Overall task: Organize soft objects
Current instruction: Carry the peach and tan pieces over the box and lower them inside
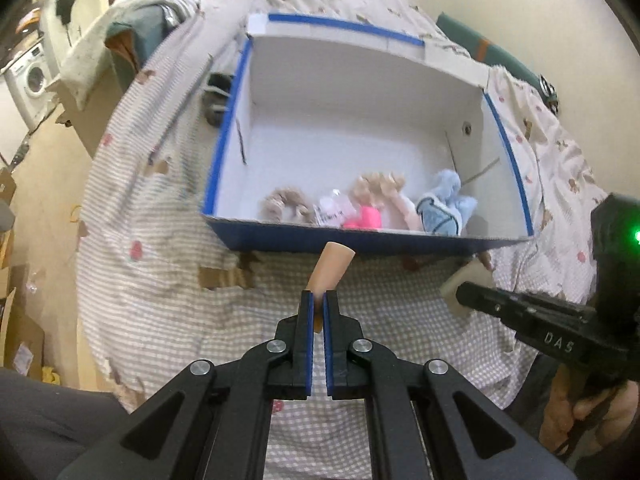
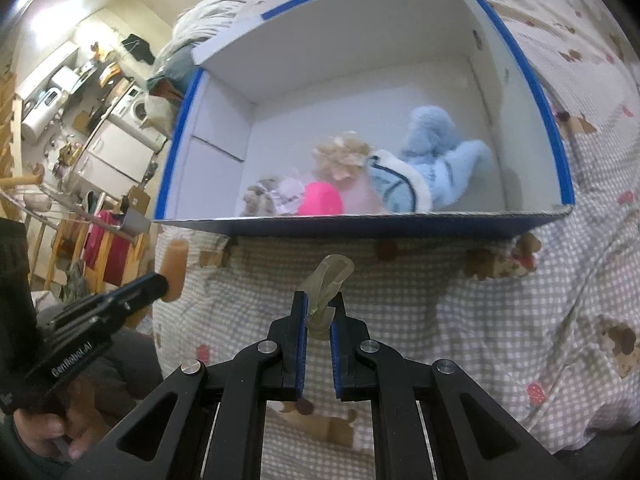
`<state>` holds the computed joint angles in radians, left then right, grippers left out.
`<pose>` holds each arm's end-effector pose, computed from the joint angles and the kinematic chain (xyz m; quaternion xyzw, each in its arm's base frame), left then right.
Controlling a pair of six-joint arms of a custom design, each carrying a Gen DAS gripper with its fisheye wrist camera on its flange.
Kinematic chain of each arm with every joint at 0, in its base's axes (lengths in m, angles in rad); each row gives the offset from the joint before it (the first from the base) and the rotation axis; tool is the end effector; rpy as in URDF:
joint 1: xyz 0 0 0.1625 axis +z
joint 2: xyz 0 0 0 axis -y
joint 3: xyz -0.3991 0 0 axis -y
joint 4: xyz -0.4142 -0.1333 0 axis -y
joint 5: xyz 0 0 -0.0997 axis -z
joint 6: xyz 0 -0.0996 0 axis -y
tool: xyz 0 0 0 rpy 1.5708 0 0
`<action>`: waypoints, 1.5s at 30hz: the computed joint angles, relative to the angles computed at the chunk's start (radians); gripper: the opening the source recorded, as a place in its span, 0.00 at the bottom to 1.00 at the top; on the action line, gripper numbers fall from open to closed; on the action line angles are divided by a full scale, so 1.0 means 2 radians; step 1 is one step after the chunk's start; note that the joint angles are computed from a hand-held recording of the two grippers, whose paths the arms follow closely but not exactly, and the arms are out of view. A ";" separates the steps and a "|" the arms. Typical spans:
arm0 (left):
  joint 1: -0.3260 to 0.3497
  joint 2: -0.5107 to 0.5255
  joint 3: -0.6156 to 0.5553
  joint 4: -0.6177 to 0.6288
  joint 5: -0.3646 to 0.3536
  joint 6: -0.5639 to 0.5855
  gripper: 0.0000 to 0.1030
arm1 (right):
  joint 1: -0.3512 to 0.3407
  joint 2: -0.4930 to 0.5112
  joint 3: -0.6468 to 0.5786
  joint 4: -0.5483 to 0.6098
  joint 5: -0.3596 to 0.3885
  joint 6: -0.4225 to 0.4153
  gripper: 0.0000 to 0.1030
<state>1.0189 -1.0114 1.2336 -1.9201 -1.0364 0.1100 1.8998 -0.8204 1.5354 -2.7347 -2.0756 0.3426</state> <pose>-0.2237 -0.7143 0.3371 0.2969 0.9158 -0.1175 0.2437 0.3108 -0.6468 0.1476 -0.0620 -0.9436 0.2837 0.1588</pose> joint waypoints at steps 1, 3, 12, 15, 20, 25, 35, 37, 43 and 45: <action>0.000 -0.001 -0.003 -0.002 0.000 0.003 0.04 | 0.001 0.000 0.001 -0.004 0.002 -0.004 0.11; 0.000 0.000 -0.012 -0.007 0.005 0.005 0.04 | 0.003 -0.001 0.002 -0.013 0.008 -0.009 0.11; 0.000 0.030 -0.077 -0.016 0.013 0.017 0.04 | 0.011 -0.004 -0.010 -0.032 0.008 -0.022 0.11; -0.001 0.047 -0.102 -0.017 0.026 0.028 0.04 | 0.014 -0.004 -0.020 -0.035 0.002 -0.028 0.12; -0.001 0.076 -0.143 -0.018 0.028 0.044 0.04 | 0.017 0.001 -0.047 -0.022 -0.009 -0.043 0.11; 0.002 0.104 -0.179 -0.008 0.017 0.045 0.04 | 0.016 0.011 -0.076 -0.010 -0.024 -0.061 0.12; 0.009 0.140 -0.210 -0.002 0.014 0.046 0.04 | 0.001 0.036 -0.104 -0.013 -0.045 -0.077 0.12; 0.012 0.147 -0.214 -0.002 0.016 0.045 0.04 | -0.002 0.040 -0.100 -0.021 -0.059 -0.070 0.12; 0.025 0.165 -0.222 -0.002 0.015 0.032 0.04 | -0.012 0.044 -0.098 -0.014 -0.057 -0.058 0.12; 0.027 0.167 -0.221 -0.004 0.014 0.031 0.04 | -0.013 0.046 -0.099 -0.014 -0.057 -0.064 0.12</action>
<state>1.0727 -0.6784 0.7907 -1.9272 -1.0092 0.1711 1.8747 -0.7287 1.3370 -2.7621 -2.1891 0.2144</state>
